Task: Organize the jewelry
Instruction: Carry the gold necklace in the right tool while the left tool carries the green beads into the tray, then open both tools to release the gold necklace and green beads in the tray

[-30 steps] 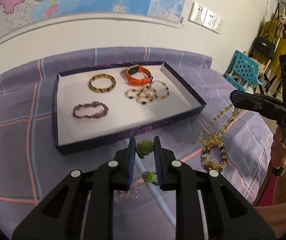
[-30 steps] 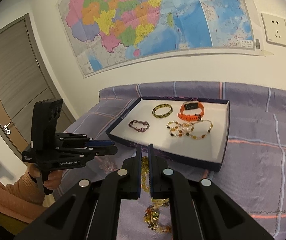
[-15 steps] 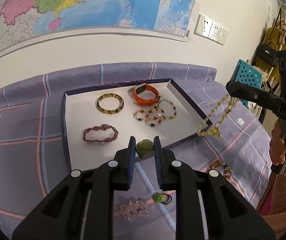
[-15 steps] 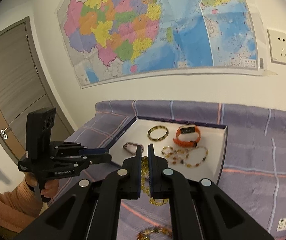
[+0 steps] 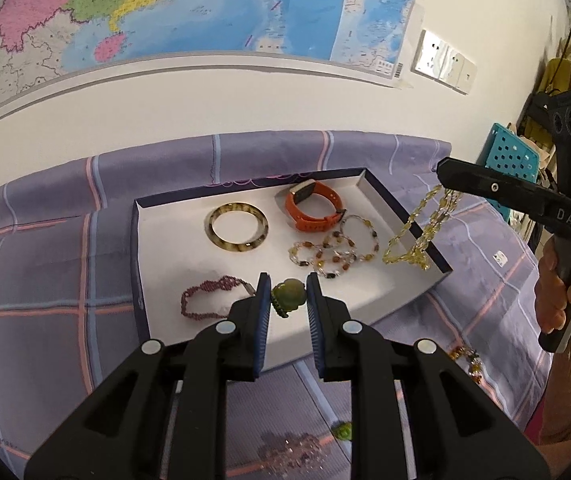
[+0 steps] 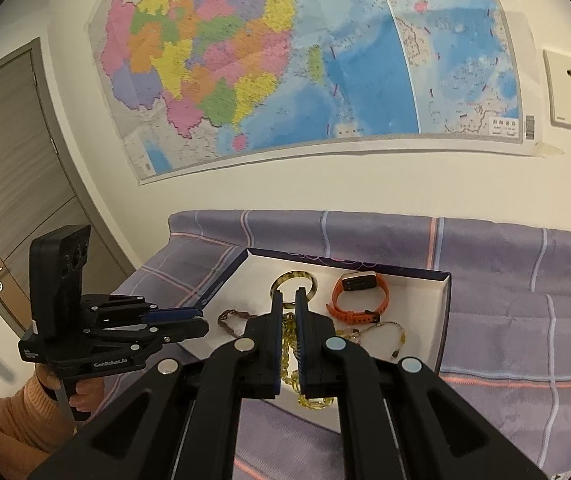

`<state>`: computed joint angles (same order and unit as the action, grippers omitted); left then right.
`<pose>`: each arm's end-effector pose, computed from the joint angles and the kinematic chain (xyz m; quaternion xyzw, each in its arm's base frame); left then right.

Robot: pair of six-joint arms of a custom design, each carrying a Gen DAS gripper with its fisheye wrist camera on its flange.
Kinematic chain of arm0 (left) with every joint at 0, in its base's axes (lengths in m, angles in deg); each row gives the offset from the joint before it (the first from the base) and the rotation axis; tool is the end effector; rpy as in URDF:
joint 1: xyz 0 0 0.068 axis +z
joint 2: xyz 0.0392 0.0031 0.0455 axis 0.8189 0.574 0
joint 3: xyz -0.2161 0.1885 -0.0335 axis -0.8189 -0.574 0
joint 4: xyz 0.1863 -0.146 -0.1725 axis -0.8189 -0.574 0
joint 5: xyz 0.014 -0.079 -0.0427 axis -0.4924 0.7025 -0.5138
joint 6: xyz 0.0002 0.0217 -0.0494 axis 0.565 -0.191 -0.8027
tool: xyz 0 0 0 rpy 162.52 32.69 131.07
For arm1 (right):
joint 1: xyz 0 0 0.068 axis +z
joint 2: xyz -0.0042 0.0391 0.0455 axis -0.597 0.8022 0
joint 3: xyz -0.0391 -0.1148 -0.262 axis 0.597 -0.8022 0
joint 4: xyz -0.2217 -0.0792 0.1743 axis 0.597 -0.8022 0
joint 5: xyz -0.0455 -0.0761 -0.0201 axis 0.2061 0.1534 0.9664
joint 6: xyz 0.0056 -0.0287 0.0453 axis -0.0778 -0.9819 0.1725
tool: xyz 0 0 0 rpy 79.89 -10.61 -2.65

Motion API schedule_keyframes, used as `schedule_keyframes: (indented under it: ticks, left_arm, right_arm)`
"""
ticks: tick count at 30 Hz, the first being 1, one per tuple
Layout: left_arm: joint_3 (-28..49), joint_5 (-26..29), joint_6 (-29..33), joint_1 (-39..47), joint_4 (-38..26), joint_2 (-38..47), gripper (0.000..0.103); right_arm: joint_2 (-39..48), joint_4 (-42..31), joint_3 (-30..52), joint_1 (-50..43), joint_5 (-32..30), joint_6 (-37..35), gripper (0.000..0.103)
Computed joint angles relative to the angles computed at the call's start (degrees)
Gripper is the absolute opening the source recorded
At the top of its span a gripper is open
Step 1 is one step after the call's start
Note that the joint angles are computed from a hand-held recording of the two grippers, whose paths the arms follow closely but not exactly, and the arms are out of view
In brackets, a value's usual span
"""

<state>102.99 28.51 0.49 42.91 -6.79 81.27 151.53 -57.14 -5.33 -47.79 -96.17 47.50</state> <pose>0.2896 -0.0668 0.2310 0.0837 0.9155 -0.1197 0.3750 0.3217 -0.0362 0.2460 -0.2136 0.8395 0.2812 0.4129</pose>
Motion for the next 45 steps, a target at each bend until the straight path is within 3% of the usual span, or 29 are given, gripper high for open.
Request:
schedule_keyframes:
  ticks: [22,45]
  left_arm:
    - [7.0,-0.2,-0.8,1.7,2.0,13.3,0.018]
    - [11.1,-3.1,-1.7,0.6,0.8,20.1,0.018]
  right_arm:
    - [13.3,8.1,5.7,5.0,5.9,7.6,0.005]
    - [18.5,8.5,7.4,7.2,11.0,5.8,0.007]
